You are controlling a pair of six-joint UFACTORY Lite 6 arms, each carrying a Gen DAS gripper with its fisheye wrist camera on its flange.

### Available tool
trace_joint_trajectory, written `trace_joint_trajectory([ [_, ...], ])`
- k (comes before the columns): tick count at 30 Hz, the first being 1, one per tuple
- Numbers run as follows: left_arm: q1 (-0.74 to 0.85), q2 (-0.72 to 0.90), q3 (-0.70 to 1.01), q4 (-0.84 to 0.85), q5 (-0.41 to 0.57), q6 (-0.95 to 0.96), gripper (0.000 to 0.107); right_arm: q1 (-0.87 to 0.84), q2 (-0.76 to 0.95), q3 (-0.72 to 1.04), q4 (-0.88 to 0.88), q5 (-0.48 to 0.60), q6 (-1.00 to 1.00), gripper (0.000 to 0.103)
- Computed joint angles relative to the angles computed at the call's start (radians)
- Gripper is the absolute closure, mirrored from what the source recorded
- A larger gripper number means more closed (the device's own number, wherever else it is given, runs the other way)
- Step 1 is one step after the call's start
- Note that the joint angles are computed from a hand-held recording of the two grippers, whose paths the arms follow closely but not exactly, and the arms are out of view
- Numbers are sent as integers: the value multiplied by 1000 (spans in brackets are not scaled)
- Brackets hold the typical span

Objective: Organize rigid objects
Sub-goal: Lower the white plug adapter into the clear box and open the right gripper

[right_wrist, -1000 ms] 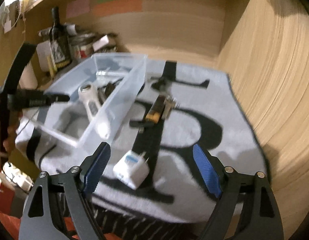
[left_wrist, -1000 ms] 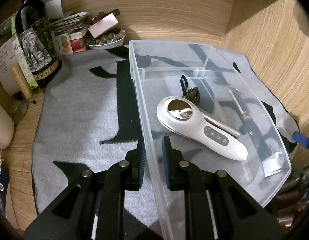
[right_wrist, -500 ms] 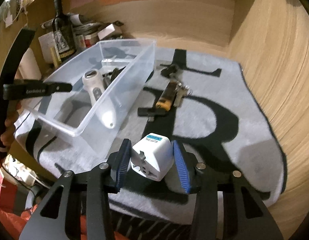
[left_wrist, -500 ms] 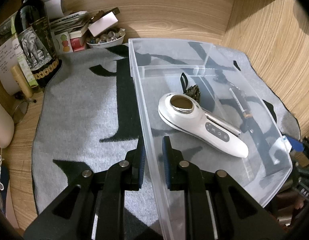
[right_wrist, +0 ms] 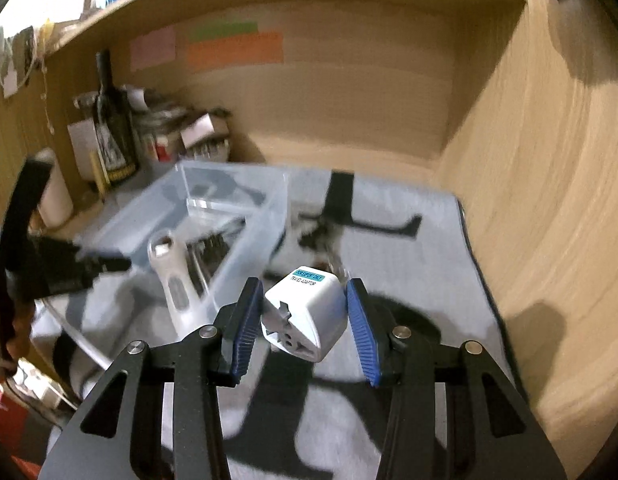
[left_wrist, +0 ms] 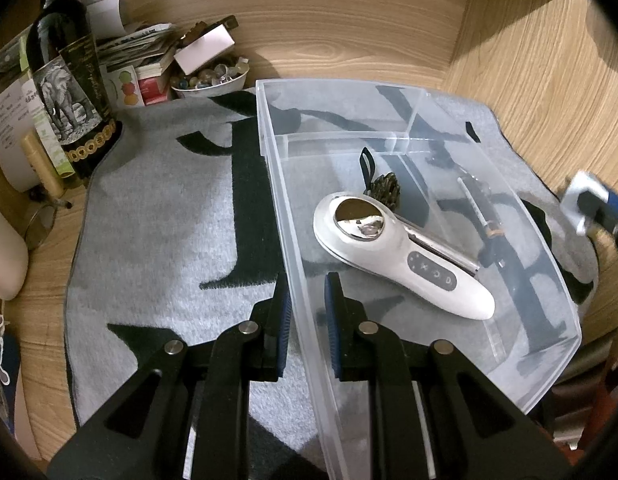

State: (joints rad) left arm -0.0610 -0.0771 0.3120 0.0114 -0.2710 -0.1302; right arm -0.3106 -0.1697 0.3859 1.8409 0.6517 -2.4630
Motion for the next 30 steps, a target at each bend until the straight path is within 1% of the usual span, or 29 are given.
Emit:
trace_joint_trajectory([
  [6,-17,-20,-1,-62,19,55,91,86,-33,59,-15,26,93,63],
  [11,-20,-22,-4,-62,22,50,91,201,6,117,14,6,114,63],
  [15,-10,-18,2,-15,27,11,91,309,74,161,70,-34,87,63],
  [21,-6,-16,5,-2,33,3,91,438,210,242,149,-115,27,63],
  [27,-7,-14,2,4,26,-7,91,500,335,325,153,-190,7,63],
  [30,-7,-14,2,4,25,-5,91,525,365,337,177,-225,-28,63],
])
